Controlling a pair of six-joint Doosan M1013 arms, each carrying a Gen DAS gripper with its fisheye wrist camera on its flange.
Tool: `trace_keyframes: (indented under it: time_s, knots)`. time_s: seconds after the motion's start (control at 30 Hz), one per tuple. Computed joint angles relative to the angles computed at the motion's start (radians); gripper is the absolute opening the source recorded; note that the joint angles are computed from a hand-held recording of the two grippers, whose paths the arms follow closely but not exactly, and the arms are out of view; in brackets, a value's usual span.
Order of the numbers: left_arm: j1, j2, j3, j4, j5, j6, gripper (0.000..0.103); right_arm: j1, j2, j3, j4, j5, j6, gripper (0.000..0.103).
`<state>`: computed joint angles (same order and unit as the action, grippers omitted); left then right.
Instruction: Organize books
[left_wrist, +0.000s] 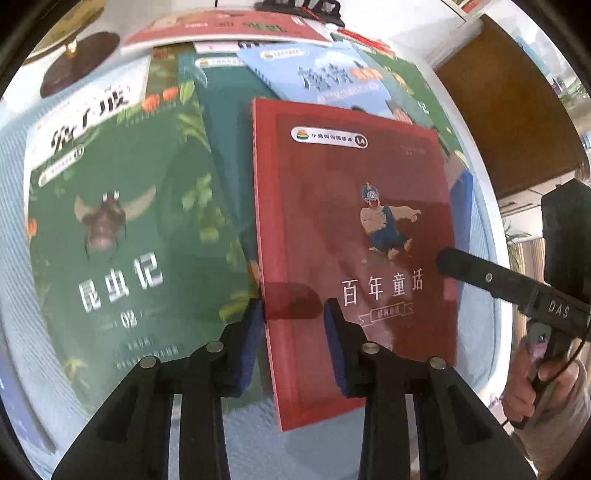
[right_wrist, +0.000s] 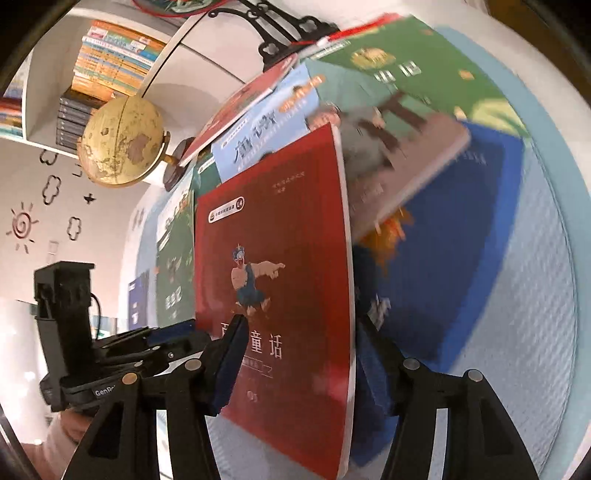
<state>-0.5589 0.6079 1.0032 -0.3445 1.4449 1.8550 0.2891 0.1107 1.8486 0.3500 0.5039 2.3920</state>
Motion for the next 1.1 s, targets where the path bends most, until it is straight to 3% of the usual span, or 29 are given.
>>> trace_keyframes:
  time_s: [0.1, 0.23, 0.33, 0.4, 0.5, 0.6, 0.7, 0.83, 0.97, 1.1]
  knots:
    - [0.01, 0.001, 0.003, -0.026, 0.013, -0.008, 0.026, -0.001, 0.0, -0.004, -0.003, 0.026, -0.011, 0.058]
    - [0.021, -0.027, 0.052, -0.048, 0.037, 0.024, 0.025, 0.005, -0.037, 0.053, 0.145, -0.001, -0.046, 0.058]
    - [0.03, -0.051, 0.107, -0.088, 0.09, 0.054, 0.025, 0.027, -0.063, 0.086, 0.18, -0.011, -0.026, 0.058]
    - [0.031, -0.064, 0.14, -0.093, 0.129, 0.068, 0.025, 0.049, -0.076, 0.096, 0.158, 0.001, 0.029, 0.058]
    - [0.035, -0.085, 0.186, -0.101, 0.147, 0.076, 0.027, 0.067, -0.075, 0.11, 0.287, 0.056, -0.044, 0.058]
    - [0.042, -0.084, 0.19, -0.118, 0.152, 0.056, 0.027, 0.09, -0.095, 0.134, 0.269, 0.022, -0.032, 0.053]
    - [0.044, -0.073, 0.176, -0.131, 0.159, 0.053, 0.027, 0.081, -0.109, 0.175, 0.38, -0.058, -0.099, 0.053]
    - [0.035, -0.058, 0.155, -0.148, 0.156, 0.081, 0.029, 0.078, -0.102, 0.169, 0.386, -0.065, -0.198, 0.053]
    - [0.063, -0.041, 0.136, -0.199, 0.167, 0.062, 0.029, 0.063, -0.115, 0.219, 0.636, -0.125, -0.411, 0.053]
    - [0.062, -0.033, 0.119, -0.198, 0.165, 0.071, 0.029, 0.066, -0.113, 0.208, 0.586, -0.113, -0.403, 0.053]
